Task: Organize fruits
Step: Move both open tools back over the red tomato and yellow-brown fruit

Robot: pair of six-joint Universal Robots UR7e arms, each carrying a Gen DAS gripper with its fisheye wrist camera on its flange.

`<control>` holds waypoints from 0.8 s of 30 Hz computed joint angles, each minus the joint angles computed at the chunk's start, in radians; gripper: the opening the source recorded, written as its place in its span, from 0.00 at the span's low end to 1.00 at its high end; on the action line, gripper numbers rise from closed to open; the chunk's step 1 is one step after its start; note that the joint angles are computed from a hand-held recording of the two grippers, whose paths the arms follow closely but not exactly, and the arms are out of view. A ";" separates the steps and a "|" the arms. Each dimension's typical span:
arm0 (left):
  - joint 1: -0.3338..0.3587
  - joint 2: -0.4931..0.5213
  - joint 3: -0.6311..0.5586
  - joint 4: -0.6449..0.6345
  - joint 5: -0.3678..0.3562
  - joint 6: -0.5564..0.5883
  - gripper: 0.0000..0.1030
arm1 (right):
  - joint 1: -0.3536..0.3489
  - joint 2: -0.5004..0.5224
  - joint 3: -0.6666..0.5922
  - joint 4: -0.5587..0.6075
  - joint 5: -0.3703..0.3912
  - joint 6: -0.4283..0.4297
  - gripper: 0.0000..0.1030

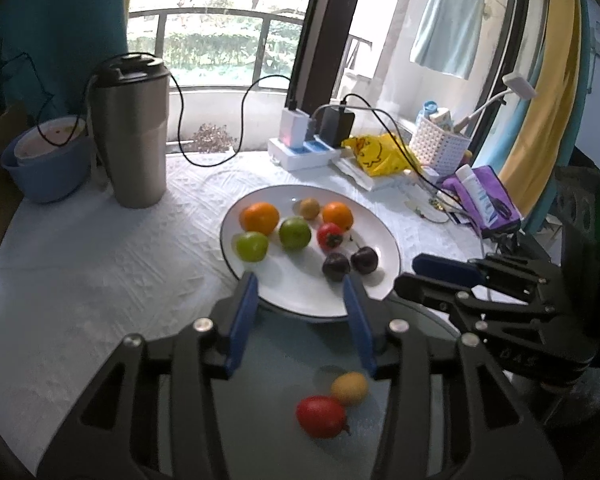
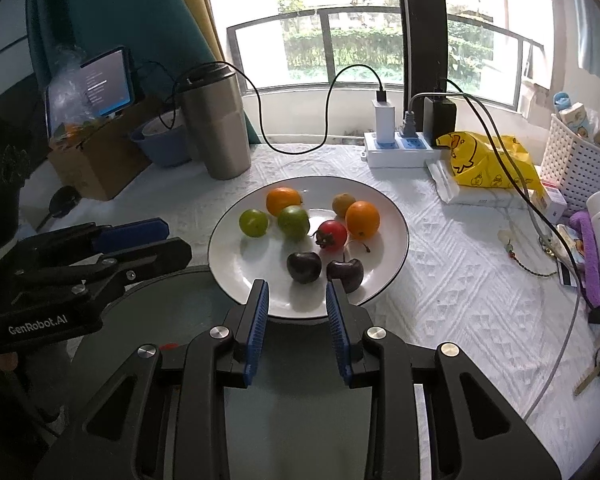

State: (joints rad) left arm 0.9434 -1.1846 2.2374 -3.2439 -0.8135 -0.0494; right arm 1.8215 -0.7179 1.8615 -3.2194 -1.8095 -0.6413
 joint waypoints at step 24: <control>-0.085 -0.086 0.166 -0.007 0.062 -0.110 0.45 | 0.013 -0.040 0.143 -0.089 0.001 0.002 0.31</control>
State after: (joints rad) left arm 0.8588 -1.2703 2.4036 -3.2512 -0.7519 -0.1595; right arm 1.8350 -0.7582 2.0041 -3.3082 -1.8081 -0.6391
